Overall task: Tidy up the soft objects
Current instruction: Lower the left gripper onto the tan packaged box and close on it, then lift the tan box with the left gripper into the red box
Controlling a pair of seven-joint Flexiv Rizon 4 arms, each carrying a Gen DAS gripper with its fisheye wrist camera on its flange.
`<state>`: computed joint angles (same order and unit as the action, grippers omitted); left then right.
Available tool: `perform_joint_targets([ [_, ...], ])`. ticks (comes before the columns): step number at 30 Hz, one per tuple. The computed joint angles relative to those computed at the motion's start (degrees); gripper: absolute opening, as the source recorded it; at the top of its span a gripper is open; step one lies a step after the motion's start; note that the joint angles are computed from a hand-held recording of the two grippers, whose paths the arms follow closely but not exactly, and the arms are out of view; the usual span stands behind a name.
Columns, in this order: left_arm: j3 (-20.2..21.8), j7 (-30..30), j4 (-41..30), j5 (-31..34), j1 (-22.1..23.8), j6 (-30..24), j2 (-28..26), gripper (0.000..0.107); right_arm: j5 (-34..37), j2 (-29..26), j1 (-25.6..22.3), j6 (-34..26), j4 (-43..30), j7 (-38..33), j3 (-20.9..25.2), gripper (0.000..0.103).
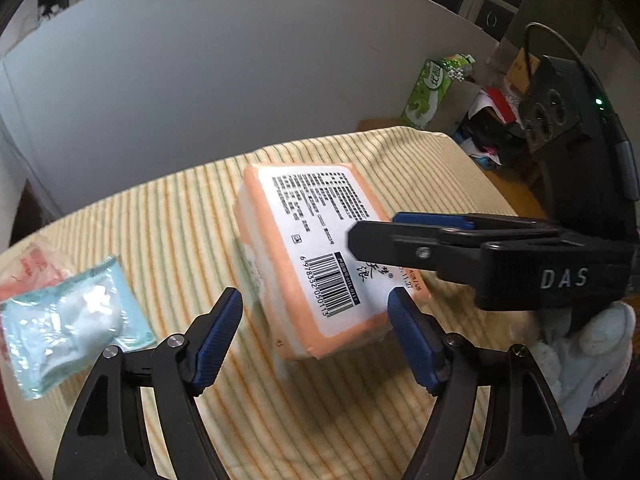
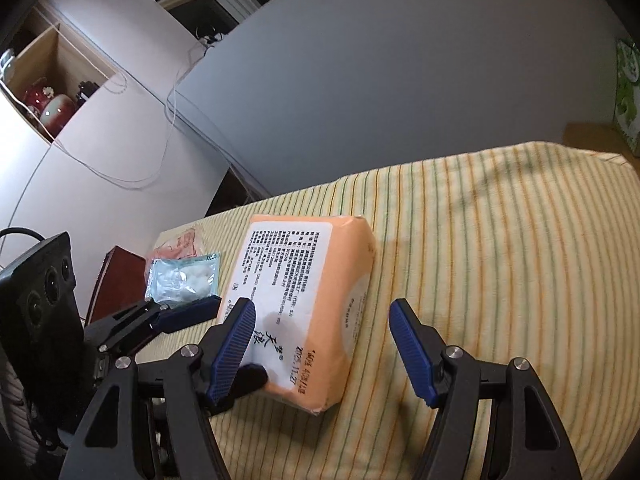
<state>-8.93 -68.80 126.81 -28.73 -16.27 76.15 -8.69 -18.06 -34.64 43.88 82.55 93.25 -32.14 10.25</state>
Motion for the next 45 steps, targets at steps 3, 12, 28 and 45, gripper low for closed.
perform_joint_targets([
  [3,-1.2,2.5,0.3,-3.0,0.3,0.6,-0.2,0.075,0.7,-1.2,-1.1,-1.5,-1.7,-1.4,1.7,0.066],
  [12,-2.1,5.6,-0.3,-6.5,-0.2,0.9,-1.5,0.075,4.1,-3.0,-2.4,-3.5,-5.1,-6.3,5.1,0.063],
  [28,-0.3,-1.9,2.4,7.0,-1.7,8.0,1.5,0.066,-1.9,3.4,5.0,2.5,3.3,1.8,-5.0,0.052],
  [45,3.5,-6.6,8.6,13.3,-4.0,11.4,12.4,0.066,-21.0,10.0,12.9,3.0,7.3,17.1,-13.7,0.052],
])
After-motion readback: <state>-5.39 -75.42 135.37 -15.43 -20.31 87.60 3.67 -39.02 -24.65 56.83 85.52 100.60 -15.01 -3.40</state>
